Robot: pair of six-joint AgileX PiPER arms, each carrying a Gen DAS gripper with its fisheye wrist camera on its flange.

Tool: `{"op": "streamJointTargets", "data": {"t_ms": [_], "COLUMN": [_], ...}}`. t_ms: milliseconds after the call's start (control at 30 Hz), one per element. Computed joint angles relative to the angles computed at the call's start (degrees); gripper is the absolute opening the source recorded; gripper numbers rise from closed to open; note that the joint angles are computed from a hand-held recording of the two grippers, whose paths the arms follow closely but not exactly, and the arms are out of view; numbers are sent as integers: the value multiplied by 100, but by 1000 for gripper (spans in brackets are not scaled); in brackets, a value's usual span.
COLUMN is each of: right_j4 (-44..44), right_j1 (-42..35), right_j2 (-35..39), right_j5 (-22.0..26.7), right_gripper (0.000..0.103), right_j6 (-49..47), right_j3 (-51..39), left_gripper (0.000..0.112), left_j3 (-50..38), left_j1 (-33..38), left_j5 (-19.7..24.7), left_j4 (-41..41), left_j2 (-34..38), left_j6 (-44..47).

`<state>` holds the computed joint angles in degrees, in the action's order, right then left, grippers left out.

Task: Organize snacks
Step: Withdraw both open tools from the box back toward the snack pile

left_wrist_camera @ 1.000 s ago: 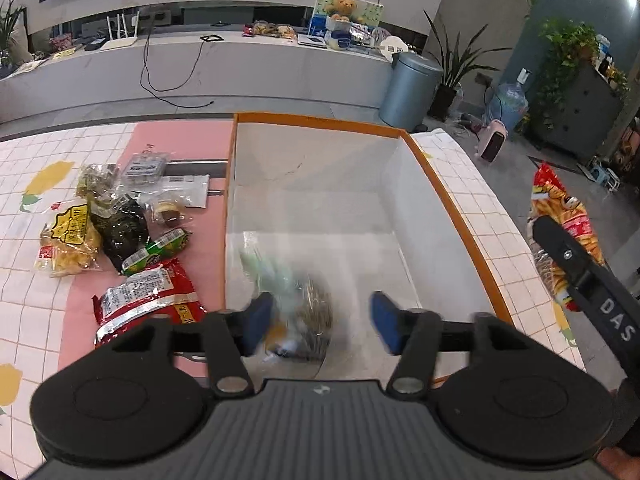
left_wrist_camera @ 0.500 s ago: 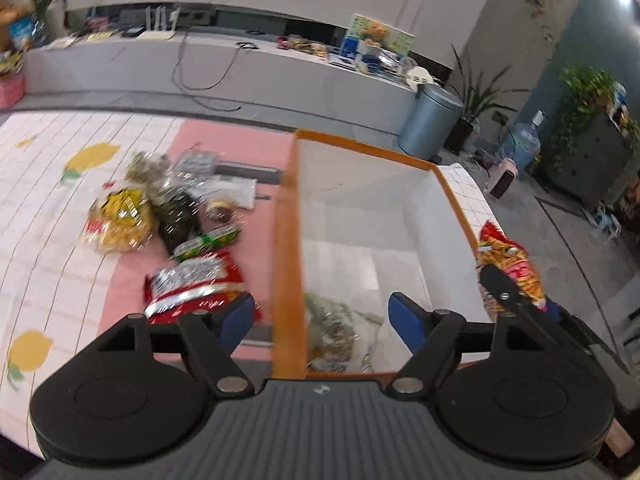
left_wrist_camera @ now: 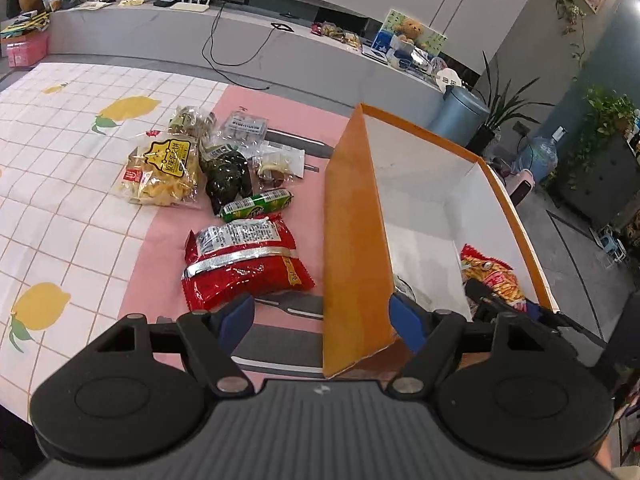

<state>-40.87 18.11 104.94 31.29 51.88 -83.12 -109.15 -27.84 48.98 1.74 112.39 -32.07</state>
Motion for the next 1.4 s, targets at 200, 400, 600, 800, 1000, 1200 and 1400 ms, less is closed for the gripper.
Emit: {"op": "streamJointTargets", "data": {"t_ms": [200, 400, 600, 800, 1000, 1200, 1400], "right_j4": [-113, -659, -1034, -1430, -1452, -2151, -3477], "right_j1": [56, 183, 276, 415, 554, 883, 1440], "right_j2": [-46, -141, -230, -295, -420, -939, -1653], "right_j5": [20, -27, -12, 203, 360, 318, 139], "right_gripper": [47, 75, 84, 93, 93, 93, 93], "right_j6": [128, 542, 814, 1109, 1127, 2007, 3493], "right_j3": [130, 303, 440, 492, 455, 855, 1513], "left_gripper": [90, 90, 90, 90, 90, 90, 90], "left_j3": [164, 72, -12, 129, 403, 576, 877], "left_j1": [26, 88, 91, 27, 60, 102, 249], "left_j5": [-104, 44, 161, 90, -55, -56, 26], "left_j4": [-13, -52, -119, 151, 346, 546, 705], "left_j2": [-49, 75, 148, 71, -227, -532, -942], "left_j6": [-77, -201, -71, -289, -457, -538, -386]}}
